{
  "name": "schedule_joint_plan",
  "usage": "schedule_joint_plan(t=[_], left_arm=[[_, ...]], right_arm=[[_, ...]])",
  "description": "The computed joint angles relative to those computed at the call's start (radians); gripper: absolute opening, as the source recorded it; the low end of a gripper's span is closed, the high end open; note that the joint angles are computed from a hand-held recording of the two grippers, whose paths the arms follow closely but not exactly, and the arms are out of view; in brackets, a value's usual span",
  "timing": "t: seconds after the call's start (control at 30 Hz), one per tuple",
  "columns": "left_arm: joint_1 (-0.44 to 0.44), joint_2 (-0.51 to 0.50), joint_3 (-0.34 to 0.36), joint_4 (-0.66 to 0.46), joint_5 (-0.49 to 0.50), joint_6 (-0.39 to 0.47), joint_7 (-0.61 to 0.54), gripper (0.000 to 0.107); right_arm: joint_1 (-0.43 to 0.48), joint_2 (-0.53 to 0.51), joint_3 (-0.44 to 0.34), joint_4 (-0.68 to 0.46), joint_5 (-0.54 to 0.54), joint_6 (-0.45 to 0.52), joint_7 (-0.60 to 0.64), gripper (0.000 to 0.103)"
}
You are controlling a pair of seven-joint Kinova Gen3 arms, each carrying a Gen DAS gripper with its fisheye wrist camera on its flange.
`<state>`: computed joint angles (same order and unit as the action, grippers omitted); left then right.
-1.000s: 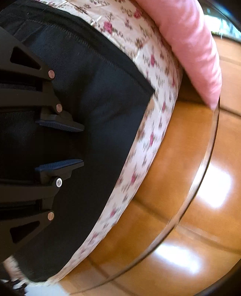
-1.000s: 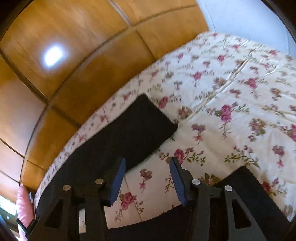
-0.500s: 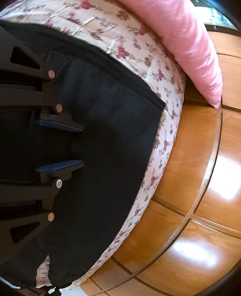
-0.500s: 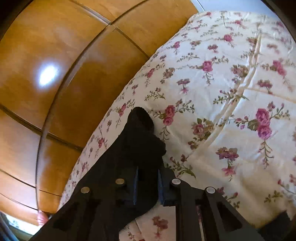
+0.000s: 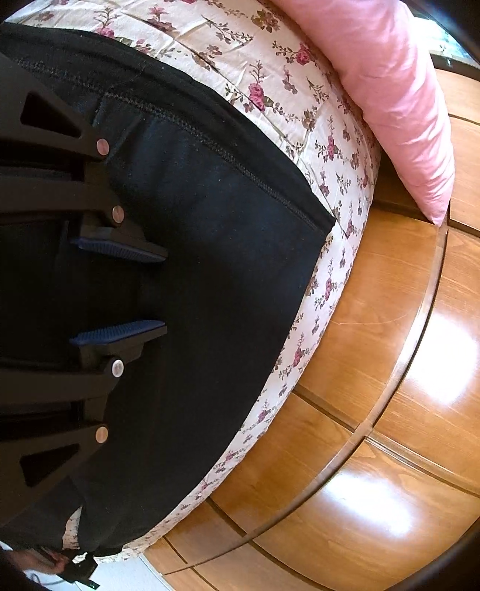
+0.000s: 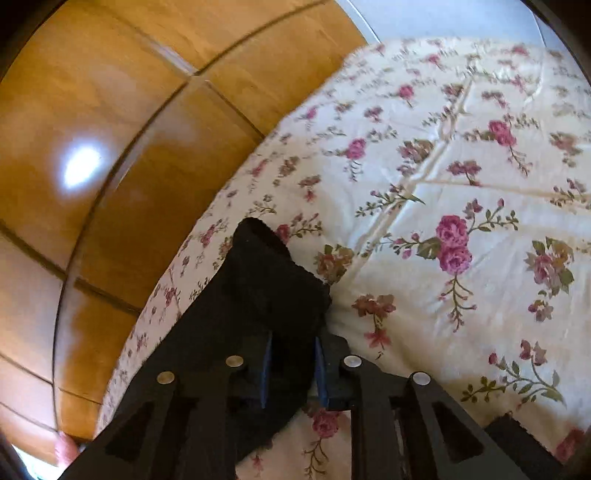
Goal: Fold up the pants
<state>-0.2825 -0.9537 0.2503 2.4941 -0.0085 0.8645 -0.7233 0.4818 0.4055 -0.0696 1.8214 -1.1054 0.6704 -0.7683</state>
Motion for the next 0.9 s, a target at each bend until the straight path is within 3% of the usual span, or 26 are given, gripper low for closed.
schedule_joint_plan(t=[0.23, 0.3, 0.37, 0.43, 0.6, 0.8, 0.9], left_arm=[[0.016, 0.024, -0.06, -0.062, -0.047, 0.03, -0.04, 0.034], [0.004, 0.049, -0.108, -0.085, -0.079, 0.023, -0.06, 0.038], [-0.011, 0.087, -0.166, -0.101, -0.104, 0.008, -0.075, 0.05], [-0.037, 0.124, -0.197, -0.111, -0.127, -0.009, -0.085, 0.052], [-0.098, 0.249, -0.244, -0.121, -0.183, -0.094, -0.105, 0.052], [-0.144, 0.405, -0.251, -0.105, -0.239, -0.215, -0.144, 0.052], [-0.133, 0.459, -0.325, -0.09, -0.214, -0.282, -0.175, 0.052]], right_arm=[[0.036, 0.003, -0.001, 0.028, -0.107, 0.044, 0.104, 0.026], [0.036, 0.002, 0.001, 0.04, -0.135, 0.046, 0.139, 0.03], [0.033, 0.003, 0.004, 0.051, -0.167, 0.052, 0.168, 0.033], [0.043, 0.008, 0.008, 0.06, -0.208, 0.08, 0.211, 0.038], [0.009, -0.005, 0.042, 0.072, -0.218, 0.075, 0.233, 0.042], [-0.007, -0.005, 0.051, 0.069, -0.212, 0.067, 0.227, 0.042], [-0.019, -0.007, 0.052, 0.065, -0.199, 0.048, 0.22, 0.042]])
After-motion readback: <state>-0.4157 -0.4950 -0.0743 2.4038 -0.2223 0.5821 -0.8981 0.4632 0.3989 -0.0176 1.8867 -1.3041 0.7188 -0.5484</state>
